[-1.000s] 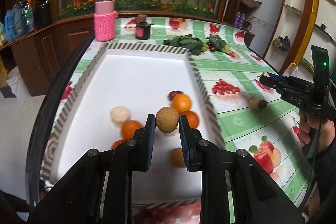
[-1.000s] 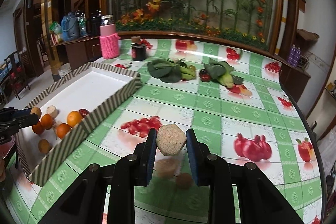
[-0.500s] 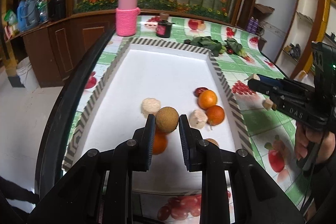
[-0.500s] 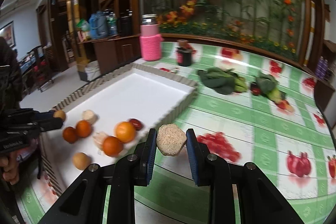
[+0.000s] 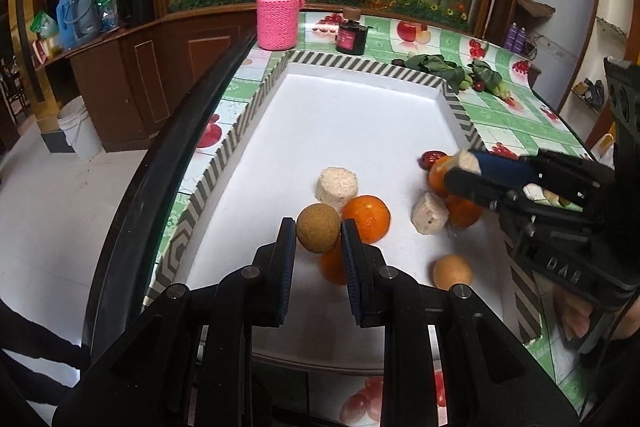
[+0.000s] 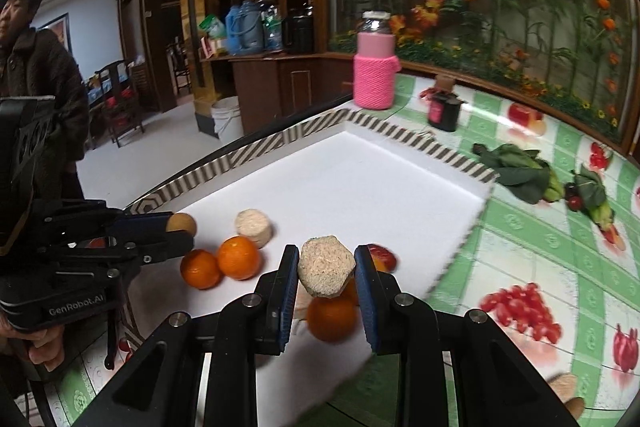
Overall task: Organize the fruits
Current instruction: 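Carry the kiwi over the tray with the left gripper while the right carries the bread piece, then open the left gripper to drop the kiwi while the right drops the bread piece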
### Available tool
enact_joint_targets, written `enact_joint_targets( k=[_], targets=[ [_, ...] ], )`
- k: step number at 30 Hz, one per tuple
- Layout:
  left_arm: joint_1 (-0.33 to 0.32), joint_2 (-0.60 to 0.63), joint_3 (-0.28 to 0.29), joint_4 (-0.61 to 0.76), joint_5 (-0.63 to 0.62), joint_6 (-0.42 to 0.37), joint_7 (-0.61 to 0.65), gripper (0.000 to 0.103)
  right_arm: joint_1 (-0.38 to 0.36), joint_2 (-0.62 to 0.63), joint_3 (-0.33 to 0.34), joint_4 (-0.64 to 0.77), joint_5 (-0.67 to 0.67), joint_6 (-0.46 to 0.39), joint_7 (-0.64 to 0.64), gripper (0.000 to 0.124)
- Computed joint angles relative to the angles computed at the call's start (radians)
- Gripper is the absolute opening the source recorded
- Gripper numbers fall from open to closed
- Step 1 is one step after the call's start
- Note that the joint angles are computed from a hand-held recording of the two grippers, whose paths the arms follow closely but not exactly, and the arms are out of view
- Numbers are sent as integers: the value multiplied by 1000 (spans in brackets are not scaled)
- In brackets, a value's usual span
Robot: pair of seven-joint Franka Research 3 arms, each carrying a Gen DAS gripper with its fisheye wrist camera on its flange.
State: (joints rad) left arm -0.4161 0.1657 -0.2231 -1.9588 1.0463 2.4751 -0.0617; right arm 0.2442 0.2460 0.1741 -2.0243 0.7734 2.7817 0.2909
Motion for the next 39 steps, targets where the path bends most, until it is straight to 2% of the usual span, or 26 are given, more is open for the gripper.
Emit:
enact_joint_targets(
  k=[16,32,34,38,39],
  targets=[
    [5,61,20,69,-101,-12,104,22,7,38,-11,29,-107,-31,97,27],
    [-2,56,31,59,-90,5,82,22,5,36,-6,24,-127,-25,112,27],
    [0,52,32,51,-82,16,67,25,7,35,-6,21,-132,-22,111,27],
    [1,45,31,44,-73,16,36,46,-2,29,3,16,-114,-24,90,27],
    [0,44,30,42,-67,16,30,47,-9,25,10,13,-92,-27,72,27]
  ],
)
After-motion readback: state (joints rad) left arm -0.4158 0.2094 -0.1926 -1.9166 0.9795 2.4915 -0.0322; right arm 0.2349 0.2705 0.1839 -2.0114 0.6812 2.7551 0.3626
